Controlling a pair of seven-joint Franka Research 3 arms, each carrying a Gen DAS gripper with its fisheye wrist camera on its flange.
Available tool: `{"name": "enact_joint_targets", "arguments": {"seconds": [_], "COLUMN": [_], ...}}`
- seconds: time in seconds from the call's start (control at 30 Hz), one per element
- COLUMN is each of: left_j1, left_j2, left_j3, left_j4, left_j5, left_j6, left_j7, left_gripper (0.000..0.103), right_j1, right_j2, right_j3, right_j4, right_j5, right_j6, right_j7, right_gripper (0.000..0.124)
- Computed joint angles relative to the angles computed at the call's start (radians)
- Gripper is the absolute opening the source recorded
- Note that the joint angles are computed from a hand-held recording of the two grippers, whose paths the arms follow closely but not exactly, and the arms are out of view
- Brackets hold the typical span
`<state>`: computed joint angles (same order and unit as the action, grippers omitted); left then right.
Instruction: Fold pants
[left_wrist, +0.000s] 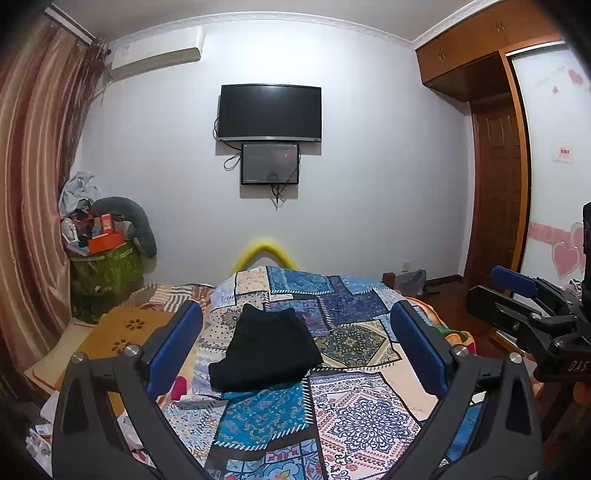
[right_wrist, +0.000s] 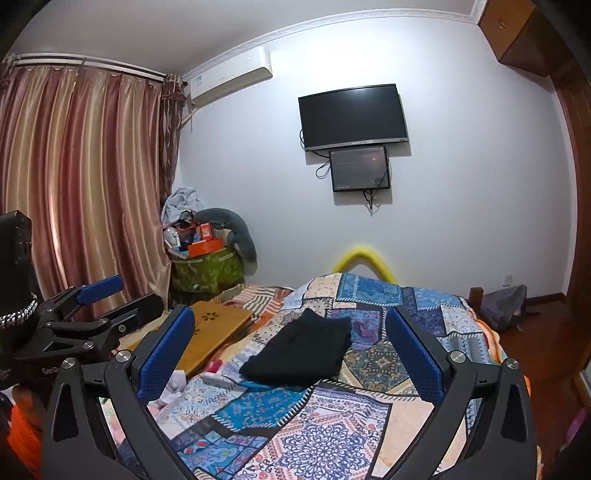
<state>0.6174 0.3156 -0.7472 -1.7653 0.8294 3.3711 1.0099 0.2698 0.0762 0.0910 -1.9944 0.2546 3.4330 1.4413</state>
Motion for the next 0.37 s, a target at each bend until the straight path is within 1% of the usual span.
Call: {"name": "enact_joint_targets", "arguments": {"seconds": [0.07, 0.1, 0.13, 0.27, 0.37], "left_j1": [0.007, -0.012, -0.013, 0.039, 0.043], "left_j2": [0.003, 0.0, -0.001, 0.018, 0.022], "left_j3": [-0.009, 0.011, 0.012, -0.053, -0.063], "left_j4": [0.001, 0.003, 0.001, 0.005, 0.004], "left_j5": [0.002, -0.007, -0.007, 0.0, -0.023], "left_j6": [-0.002, 0.0, 0.001, -0.015, -0.022], "left_j7": [0.0, 0.003, 0.003, 0.014, 0.038], "left_gripper": [0.103, 0.103, 0.103, 0.103, 0.103], "right_j1": [0.001, 0.002, 0.005, 0.005, 0.012], "right_j2": [0.0, -0.001, -0.001, 0.002, 0.003], "right_j3": [-0.001, -0.001, -0.003, -0.004, -0.008], "right_j4": [0.0, 0.001, 0.001, 0.006, 0.009], "right_j5": [0.001, 0.004, 0.009, 0.012, 0.026], "right_j6": [-0.001, -0.003, -0.003, -0.008, -0.012], "right_j7": [-0.001, -0.002, -0.006, -0.011, -0.022], "right_gripper": [0.103, 0.103, 0.103, 0.103, 0.103]}}
